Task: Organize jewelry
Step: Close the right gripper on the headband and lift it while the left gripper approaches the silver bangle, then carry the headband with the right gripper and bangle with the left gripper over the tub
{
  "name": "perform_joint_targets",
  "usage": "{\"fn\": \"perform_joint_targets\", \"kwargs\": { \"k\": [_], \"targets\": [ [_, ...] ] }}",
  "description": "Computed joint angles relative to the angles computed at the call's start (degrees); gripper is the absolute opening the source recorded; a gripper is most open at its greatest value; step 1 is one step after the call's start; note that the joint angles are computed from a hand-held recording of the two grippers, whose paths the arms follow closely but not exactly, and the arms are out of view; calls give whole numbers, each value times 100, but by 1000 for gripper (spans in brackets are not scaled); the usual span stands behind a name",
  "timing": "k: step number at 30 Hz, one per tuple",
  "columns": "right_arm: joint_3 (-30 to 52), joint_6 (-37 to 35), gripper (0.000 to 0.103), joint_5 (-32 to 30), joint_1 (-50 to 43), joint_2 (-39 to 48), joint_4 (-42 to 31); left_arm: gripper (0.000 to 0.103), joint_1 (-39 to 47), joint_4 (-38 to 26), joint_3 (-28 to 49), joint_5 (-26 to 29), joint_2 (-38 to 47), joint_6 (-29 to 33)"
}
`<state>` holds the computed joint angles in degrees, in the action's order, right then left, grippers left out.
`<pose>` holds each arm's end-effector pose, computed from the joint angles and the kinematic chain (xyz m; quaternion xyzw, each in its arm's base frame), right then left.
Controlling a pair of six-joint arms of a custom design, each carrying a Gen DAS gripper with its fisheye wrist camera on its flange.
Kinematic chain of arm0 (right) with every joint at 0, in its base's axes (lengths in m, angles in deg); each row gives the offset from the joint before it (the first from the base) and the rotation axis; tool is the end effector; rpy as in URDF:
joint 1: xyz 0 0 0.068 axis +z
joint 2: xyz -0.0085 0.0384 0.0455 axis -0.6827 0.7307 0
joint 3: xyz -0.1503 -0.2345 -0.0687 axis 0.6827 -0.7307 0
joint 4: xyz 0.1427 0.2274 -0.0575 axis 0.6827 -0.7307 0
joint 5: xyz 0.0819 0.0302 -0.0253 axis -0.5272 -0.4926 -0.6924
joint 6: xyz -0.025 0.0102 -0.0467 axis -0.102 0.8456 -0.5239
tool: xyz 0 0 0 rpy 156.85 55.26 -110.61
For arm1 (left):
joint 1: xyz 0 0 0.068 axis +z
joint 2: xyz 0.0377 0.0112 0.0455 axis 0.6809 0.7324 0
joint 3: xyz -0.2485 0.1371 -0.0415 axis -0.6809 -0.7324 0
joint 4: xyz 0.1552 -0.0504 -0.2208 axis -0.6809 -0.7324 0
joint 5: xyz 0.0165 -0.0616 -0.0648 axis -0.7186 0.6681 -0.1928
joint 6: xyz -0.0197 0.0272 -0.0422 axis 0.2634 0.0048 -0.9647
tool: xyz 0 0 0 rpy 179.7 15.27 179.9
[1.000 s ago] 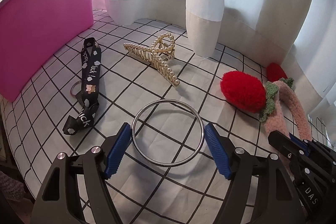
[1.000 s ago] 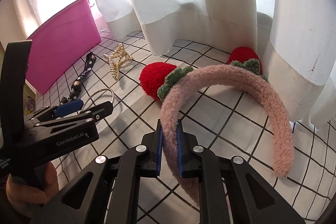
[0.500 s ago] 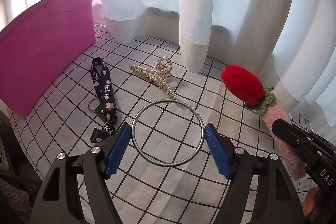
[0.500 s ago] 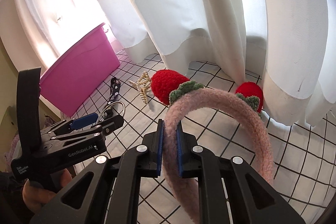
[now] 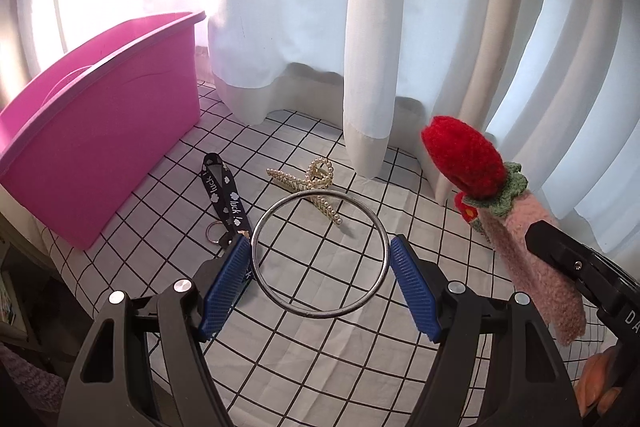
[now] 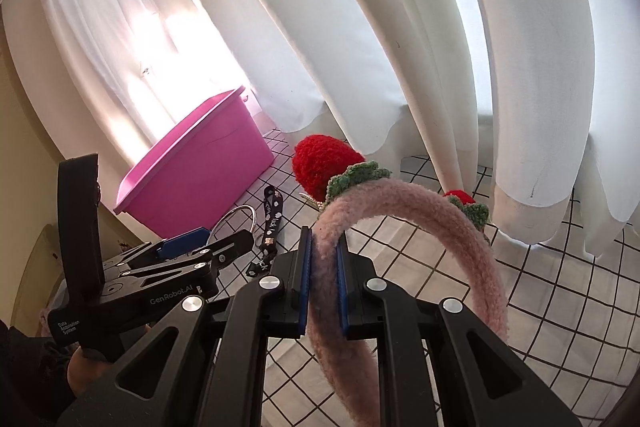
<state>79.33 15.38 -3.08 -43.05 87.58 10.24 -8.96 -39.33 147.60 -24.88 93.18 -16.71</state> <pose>0.2592 0.0259 0.2175 -0.1904 0.8388 0.3478 0.3730 0.2046 -0.2273 0.2902 -0.1227 0.9222 -0.0083 0.3665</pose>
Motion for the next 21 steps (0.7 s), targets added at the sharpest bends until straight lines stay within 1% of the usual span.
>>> {"fn": "perform_joint_targets", "kwargs": {
  "k": [9, 16, 21],
  "targets": [
    [153, -81, 11, 14, 175, -626, -436, 70, -155, -750, 271, -449, -545, -121],
    [512, 263, 11, 389, 846, -759, -400, 70, -14, -1244, 405, -632, -1100, -87],
    [807, 515, 11, 613, 1291, -727, -308, 70, 203, -1547, 544, -819, -1464, 96]
  ]
}}
